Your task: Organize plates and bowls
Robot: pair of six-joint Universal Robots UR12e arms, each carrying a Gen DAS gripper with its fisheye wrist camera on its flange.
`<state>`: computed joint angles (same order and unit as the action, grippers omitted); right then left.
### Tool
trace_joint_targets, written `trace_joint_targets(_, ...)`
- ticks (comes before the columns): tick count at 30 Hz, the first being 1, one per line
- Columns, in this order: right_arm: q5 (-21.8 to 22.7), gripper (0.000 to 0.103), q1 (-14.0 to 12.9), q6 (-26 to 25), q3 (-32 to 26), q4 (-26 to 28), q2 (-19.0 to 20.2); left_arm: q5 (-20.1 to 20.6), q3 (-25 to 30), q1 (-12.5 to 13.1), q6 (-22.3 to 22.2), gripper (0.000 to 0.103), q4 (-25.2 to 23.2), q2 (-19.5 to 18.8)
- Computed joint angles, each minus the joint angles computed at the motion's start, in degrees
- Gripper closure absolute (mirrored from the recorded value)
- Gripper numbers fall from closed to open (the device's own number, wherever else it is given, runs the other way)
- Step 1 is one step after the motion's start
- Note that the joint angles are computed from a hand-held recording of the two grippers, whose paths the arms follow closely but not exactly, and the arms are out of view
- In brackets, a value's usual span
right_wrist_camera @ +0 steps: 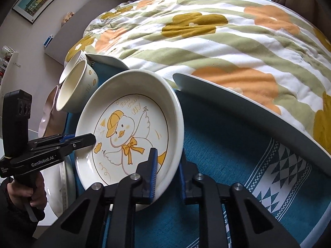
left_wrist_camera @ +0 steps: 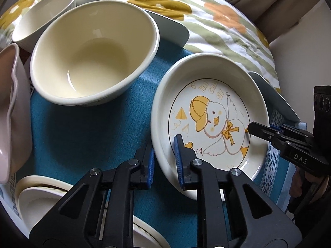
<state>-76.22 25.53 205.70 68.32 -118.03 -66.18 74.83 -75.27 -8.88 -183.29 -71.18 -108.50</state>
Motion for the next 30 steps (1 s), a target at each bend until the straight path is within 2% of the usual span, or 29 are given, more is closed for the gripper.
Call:
trace_joint_targets(5,0.3,0.086,0.0,-0.2,-0.3,0.7,0.1,1.3,0.5,-0.3,0.2,0.088,-0.1,-0.1)
trace_joint_targets(9,-1.3,0.086,0.8,-1.0,-0.7,1.5,0.0,2.3,0.6,-0.5,0.9,0.088,0.5,0.0)
trace_joint_targets(17,-6.0,0.086,2.6,2.9,-0.1,-1.2,-1.6,1.6,0.0,-0.1,4.5,0.088,2.7,2.0)
trace_joint_targets(23,-13.1,0.086,5.9,7.4,-1.6,-1.7,-2.8,-1.8,-1.5,1.6,9.6,0.088,4.1,5.5)
trace_joint_targets(30,-21.0,0.086,11.1,14.9,-4.8,-0.5,-2.1,-5.7,-4.4,5.0,17.2,0.088,2.6,9.9)
